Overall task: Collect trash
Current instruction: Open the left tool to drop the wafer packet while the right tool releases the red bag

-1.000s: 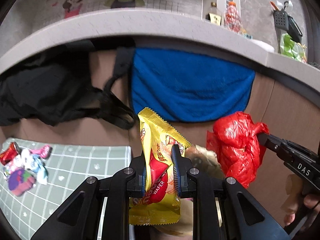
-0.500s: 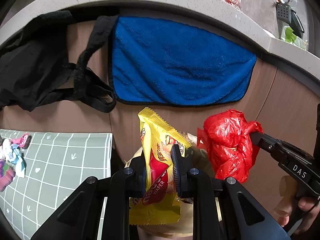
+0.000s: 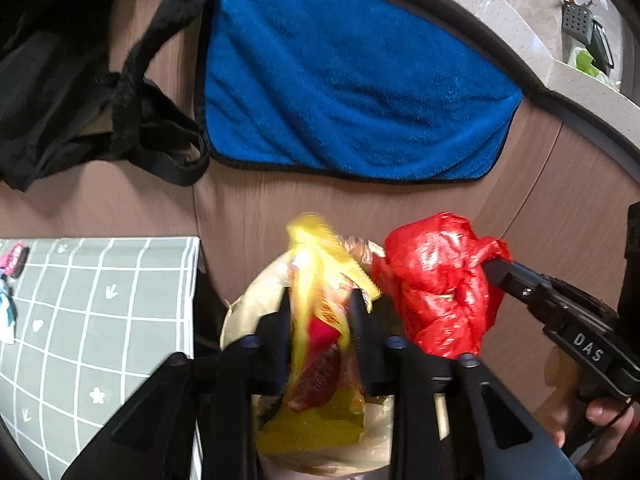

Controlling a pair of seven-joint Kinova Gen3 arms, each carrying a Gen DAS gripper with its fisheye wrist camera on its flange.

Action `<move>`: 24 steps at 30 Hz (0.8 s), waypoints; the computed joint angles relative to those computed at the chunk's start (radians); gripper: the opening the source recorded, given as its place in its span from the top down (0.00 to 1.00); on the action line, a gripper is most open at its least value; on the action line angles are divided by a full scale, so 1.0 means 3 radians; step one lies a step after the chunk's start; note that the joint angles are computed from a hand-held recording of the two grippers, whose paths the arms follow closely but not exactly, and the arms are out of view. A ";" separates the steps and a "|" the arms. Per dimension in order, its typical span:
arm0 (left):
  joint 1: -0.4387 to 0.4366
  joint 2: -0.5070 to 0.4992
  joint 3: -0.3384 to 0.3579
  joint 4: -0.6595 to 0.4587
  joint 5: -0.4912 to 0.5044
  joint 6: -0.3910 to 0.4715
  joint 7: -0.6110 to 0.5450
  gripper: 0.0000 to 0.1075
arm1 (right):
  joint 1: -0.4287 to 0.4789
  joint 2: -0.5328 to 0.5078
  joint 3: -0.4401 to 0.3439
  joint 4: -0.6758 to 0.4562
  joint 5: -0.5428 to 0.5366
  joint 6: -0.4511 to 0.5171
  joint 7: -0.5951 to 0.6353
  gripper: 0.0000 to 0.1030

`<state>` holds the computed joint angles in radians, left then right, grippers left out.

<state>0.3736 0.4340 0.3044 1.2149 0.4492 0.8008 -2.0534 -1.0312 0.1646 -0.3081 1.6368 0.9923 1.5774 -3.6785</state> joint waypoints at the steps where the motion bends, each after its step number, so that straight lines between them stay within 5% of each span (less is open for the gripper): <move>1: 0.0024 0.0030 -0.0026 -0.0059 -0.0046 0.0065 0.0040 0.60 | 0.0044 0.0011 0.0017 -0.0033 -0.0067 -0.0041 0.0064 0.83; 5: 0.0071 0.0047 -0.0117 -0.0153 -0.0185 0.0141 0.0197 0.55 | 0.0143 -0.0011 0.0047 -0.0016 -0.0242 -0.0269 0.0098 0.76; 14: -0.0163 -0.0146 -0.0134 -0.0033 -0.0113 0.0115 0.0219 0.53 | -0.0011 0.0080 0.0057 -0.0282 -0.0208 -0.0055 0.0137 0.72; 24: -0.0732 -0.0614 -0.0182 0.0459 0.0364 -0.0126 -0.0350 0.53 | -0.0392 0.0524 0.0285 -0.1209 0.0264 0.0197 0.0802 0.72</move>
